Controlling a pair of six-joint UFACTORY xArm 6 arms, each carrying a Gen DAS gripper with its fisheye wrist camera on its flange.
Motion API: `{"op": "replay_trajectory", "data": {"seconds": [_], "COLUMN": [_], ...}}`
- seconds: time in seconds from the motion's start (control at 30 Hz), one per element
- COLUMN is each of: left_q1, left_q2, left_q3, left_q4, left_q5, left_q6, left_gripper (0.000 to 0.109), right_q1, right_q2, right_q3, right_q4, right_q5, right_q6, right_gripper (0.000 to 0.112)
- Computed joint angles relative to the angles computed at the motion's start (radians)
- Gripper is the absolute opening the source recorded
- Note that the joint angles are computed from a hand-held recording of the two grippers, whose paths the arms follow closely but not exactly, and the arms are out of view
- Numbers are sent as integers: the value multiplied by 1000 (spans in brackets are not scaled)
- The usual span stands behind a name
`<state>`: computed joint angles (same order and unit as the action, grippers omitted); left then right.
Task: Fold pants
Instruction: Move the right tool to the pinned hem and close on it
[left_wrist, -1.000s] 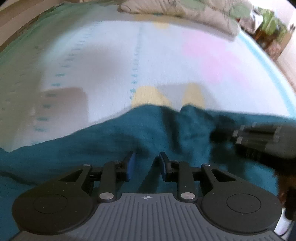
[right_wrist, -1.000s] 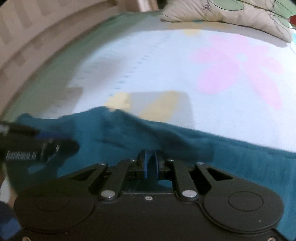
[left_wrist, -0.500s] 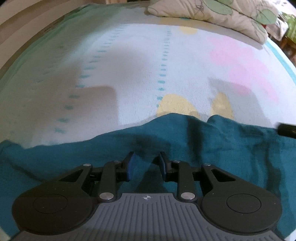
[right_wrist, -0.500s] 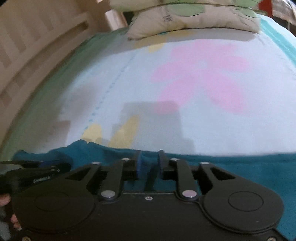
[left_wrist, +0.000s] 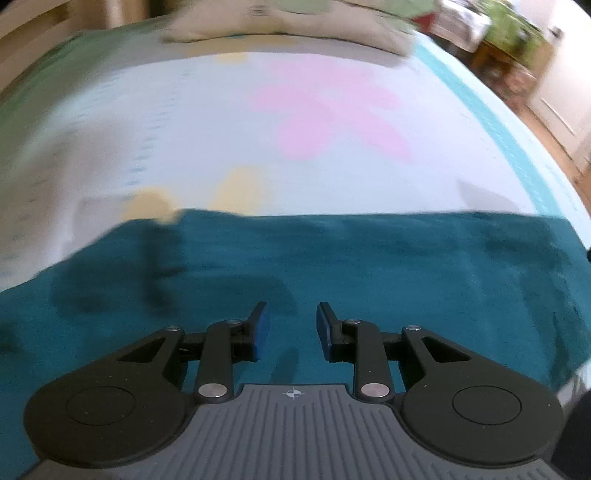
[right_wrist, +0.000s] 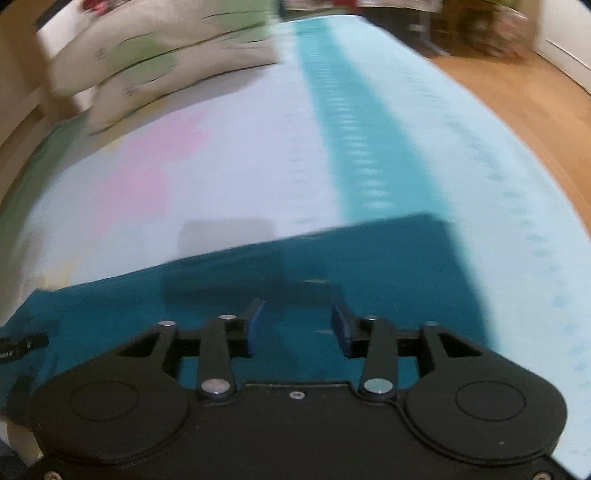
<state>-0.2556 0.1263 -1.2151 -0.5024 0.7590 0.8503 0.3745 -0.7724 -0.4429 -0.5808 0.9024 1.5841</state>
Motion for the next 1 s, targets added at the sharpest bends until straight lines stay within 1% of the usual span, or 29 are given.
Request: {"op": "replay_trajectory", "data": {"seconds": [0.13,0.23,0.33,0.4,0.5,0.53,0.6,0.67,0.73,0.77,0.8,0.83,0.87,0.9,0.93,0.97,1.0], "left_q1": [-70,-123,-174,-203,-243,-253,-267,-279,-283,-288,-296,-296,-298,-302,-305,-311,-316], "left_q2": [-30,-44,-50,-44,-16,-6,3,17,19,26,40,45,50,55,58,62,68], "left_q3": [55,86,108,119,113,110,109,92,79,69,53,45,37,28,25,22,20], "left_q4": [-10,-16,-31,-32,-6,1,-4,8,17,20,24,24,26,28,27,28,38], "left_q5": [-9,-16,-29,-49,-77,-88,-117,-126,-122,-121,-123,-123,-121,-122,-126,-134,-141], "left_q6": [23,36,58,66,38,29,33,21,1,-13,-30,-39,-44,-45,-43,-43,-50], "left_gripper": [28,28,28,28,28,28,28,28,28,28,28,28,28,28,28,28,28], "right_q1": [-22,-55,-104,-144,-213,-224,-245,-281,-305,-314,-317,-304,-274,-233,-213,-218,-237], "right_q2": [-186,-327,-427,-466,-538,-566,-619,-668,-676,-646,-621,-601,-559,-544,-571,-607,-630], "right_q3": [105,189,269,314,394,420,460,501,518,510,510,498,456,423,419,432,448], "right_q4": [37,75,116,148,218,220,226,258,283,296,323,307,250,181,152,162,200], "right_q5": [114,158,147,112,18,-9,-58,-116,-163,-180,-215,-207,-157,-91,-49,-39,-50], "right_q6": [-18,-53,-96,-126,-197,-207,-222,-242,-272,-298,-322,-307,-278,-230,-185,-171,-192], "right_gripper": [56,56,56,56,58,60,68,69,62,34,15,14,13,12,12,12,13]}}
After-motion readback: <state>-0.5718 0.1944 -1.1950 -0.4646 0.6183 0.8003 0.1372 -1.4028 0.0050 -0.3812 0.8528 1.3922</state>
